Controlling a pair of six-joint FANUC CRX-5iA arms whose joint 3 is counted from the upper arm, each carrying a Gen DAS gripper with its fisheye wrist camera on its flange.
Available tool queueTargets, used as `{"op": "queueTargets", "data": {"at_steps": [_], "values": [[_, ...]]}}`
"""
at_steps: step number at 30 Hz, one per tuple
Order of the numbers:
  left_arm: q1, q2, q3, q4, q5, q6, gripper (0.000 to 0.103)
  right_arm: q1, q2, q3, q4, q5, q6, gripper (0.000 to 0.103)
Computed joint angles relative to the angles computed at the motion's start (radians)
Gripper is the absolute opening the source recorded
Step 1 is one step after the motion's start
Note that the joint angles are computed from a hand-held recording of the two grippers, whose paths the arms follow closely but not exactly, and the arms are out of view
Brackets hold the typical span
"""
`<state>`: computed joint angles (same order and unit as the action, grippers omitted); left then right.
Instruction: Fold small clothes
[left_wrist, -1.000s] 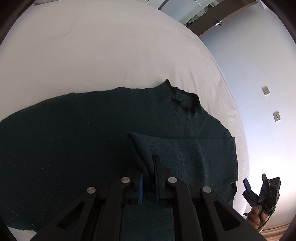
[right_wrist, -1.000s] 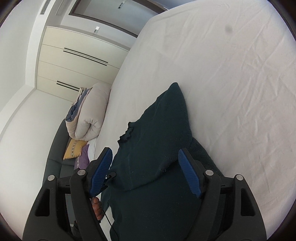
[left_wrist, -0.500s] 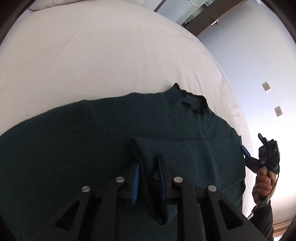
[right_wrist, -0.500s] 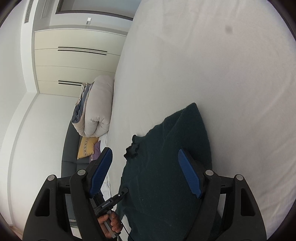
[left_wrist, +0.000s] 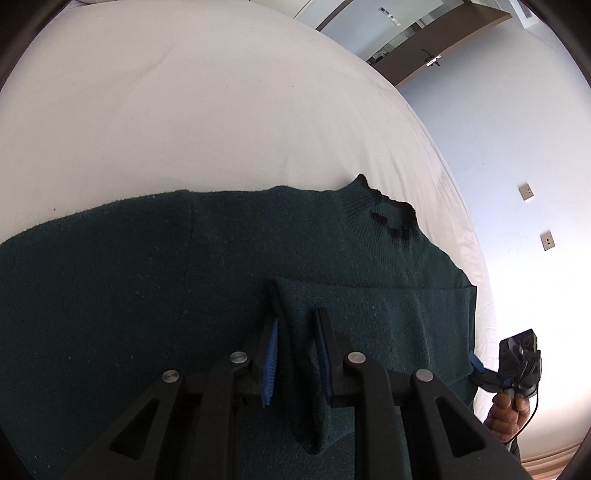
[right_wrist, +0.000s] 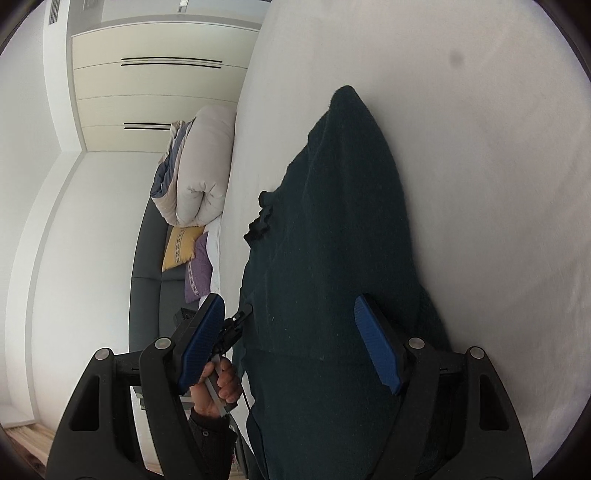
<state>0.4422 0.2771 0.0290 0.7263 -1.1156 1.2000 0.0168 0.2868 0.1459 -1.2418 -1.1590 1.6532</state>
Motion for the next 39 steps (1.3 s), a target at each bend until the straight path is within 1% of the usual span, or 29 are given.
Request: {"op": "queueTargets", "data": {"at_steps": [1,2,3,4,5,6,7,9,10,11,14,15,16,17,19,22,24,26,28,31,32,34,36,37,38,39], "values": [[0.005,-0.012,-0.017,0.012,0.01,0.001,0.028,-0.001,-0.009,-0.013,-0.001,0.006,0.014,0.072],[0.012,-0.03,-0.038,0.025,0.022,0.003,0.037,0.004,-0.02,-0.022,0.012,0.016,0.011,0.072],[0.019,-0.056,-0.066,0.036,0.038,0.008,0.052,0.013,-0.038,-0.031,0.039,0.035,-0.018,0.072],[0.029,-0.094,-0.1,0.042,0.06,0.012,0.061,0.014,-0.059,-0.046,0.04,0.049,-0.022,0.072],[0.039,-0.141,-0.147,0.056,0.092,0.004,0.076,0.009,-0.08,-0.062,0.024,0.058,0.002,0.073],[0.054,-0.196,-0.207,0.089,0.126,-0.018,0.086,0.011,-0.099,-0.073,0.024,0.067,0.02,0.073],[0.075,-0.252,-0.27,0.128,0.15,-0.043,0.089,0.034,-0.113,-0.075,0.076,0.085,-0.002,0.074],[0.131,-0.355,-0.385,0.209,0.156,-0.084,0.09,0.118,-0.119,-0.071,0.268,0.11,-0.108,0.074],[0.17,-0.412,-0.45,0.26,0.152,-0.106,0.09,0.137,-0.139,-0.092,0.303,0.124,-0.135,0.074],[0.216,-0.472,-0.516,0.312,0.148,-0.126,0.09,0.139,-0.176,-0.127,0.285,0.15,-0.131,0.075],[0.393,-0.634,-0.691,0.43,0.113,-0.159,0.09,0.068,-0.294,-0.25,0.046,0.149,0.002,0.075],[0.467,-0.663,-0.73,0.455,0.082,-0.155,0.09,0.056,-0.333,-0.292,-0.009,0.146,0.025,0.075],[0.541,-0.681,-0.768,0.488,0.048,-0.149,0.09,0.06,-0.364,-0.324,-0.034,0.137,0.036,0.075],[0.606,-0.69,-0.8,0.517,0.024,-0.14,0.09,0.065,-0.395,-0.349,-0.032,0.124,0.032,0.075],[0.72,-0.691,-0.826,0.52,-0.007,-0.11,0.09,0.12,-0.454,-0.389,0.009,0.146,-0.009,0.075],[0.803,-0.667,-0.869,0.597,-0.005,-0.082,0.09,0.178,-0.511,-0.429,0.023,0.161,-0.057,0.075],[0.817,-0.645,-0.897,0.674,0.025,-0.059,0.09,0.224,-0.536,-0.44,0.045,0.193,-0.104,0.075],[0.808,-0.618,-0.905,0.721,0.074,-0.04,0.09,0.275,-0.553,-0.442,0.077,0.228,-0.15,0.075],[0.806,-0.567,-0.902,0.784,0.095,-0.036,0.088,0.313,-0.567,-0.436,0.106,0.25,-0.18,0.075],[0.762,-0.533,-0.887,0.817,0.167,-0.009,0.086,0.364,-0.572,-0.421,0.143,0.273,-0.21,0.075],[0.748,-0.522,-0.875,0.823,0.187,-0.006,0.086,0.372,-0.574,-0.417,0.151,0.273,-0.214,0.075],[0.712,-0.5,-0.861,0.868,0.23,-0.017,0.086,0.381,-0.574,-0.414,0.149,0.271,-0.209,0.075],[0.654,-0.495,-0.874,0.968,0.302,-0.033,0.086,0.406,-0.574,-0.414,0.163,0.285,-0.233,0.075],[0.636,-0.489,-0.877,1.009,0.322,-0.05,0.086,0.413,-0.572,-0.412,0.167,0.288,-0.237,0.075],[0.628,-0.479,-0.872,1.025,0.328,-0.059,0.078,0.419,-0.571,-0.412,0.172,0.29,-0.241,0.075],[0.633,-0.466,-0.863,1.015,0.318,-0.059,0.062,0.427,-0.568,-0.408,0.177,0.294,-0.246,0.075]]}}
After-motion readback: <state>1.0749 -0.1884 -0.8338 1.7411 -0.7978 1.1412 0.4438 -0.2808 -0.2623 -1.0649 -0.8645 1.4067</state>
